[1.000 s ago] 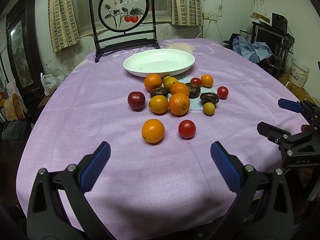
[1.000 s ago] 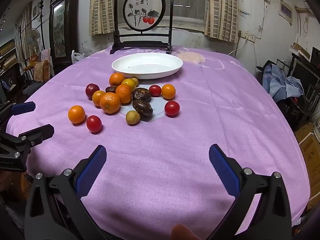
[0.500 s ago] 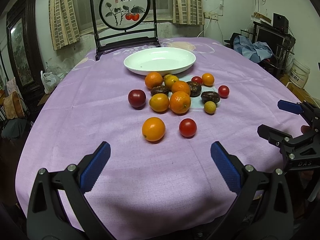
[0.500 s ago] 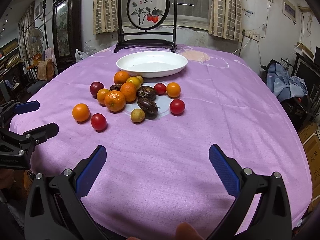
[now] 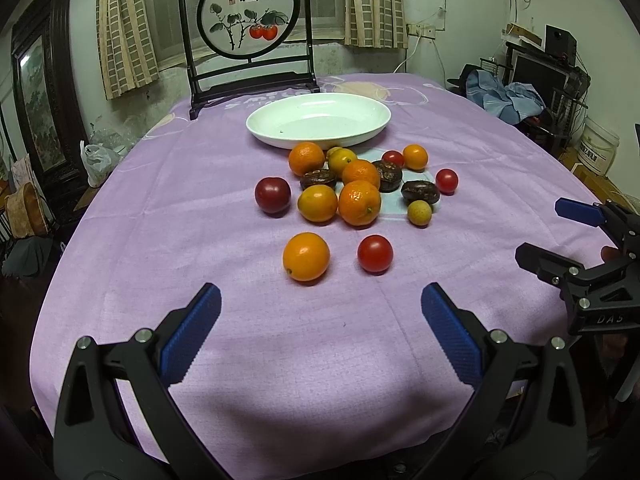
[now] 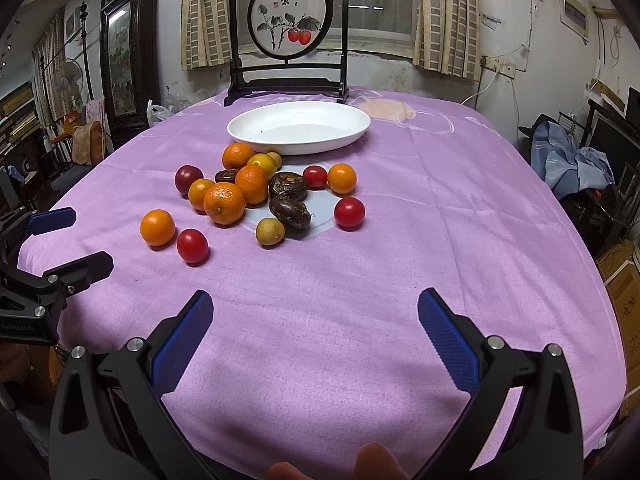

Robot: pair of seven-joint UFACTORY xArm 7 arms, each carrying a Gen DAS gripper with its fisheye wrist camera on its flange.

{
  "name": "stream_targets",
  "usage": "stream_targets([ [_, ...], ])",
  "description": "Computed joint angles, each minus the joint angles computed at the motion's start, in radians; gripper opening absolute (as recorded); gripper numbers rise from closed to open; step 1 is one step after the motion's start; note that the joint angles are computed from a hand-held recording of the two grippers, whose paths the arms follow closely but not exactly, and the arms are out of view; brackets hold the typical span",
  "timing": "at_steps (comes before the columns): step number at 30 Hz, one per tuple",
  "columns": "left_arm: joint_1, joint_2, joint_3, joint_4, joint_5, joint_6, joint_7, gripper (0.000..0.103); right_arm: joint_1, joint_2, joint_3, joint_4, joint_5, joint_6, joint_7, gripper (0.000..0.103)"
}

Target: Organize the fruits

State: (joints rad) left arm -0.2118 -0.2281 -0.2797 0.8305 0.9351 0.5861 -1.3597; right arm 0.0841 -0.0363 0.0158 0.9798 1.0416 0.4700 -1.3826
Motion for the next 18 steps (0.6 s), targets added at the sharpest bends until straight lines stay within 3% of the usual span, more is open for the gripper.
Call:
stream_targets([
  [18,-0.001,0.013,0.010,-0.002,-0.009,-0.009,0.000,0.101,-0.001,0.003,0.001,0.000,-0.002,-0.004,0.001,0.102],
])
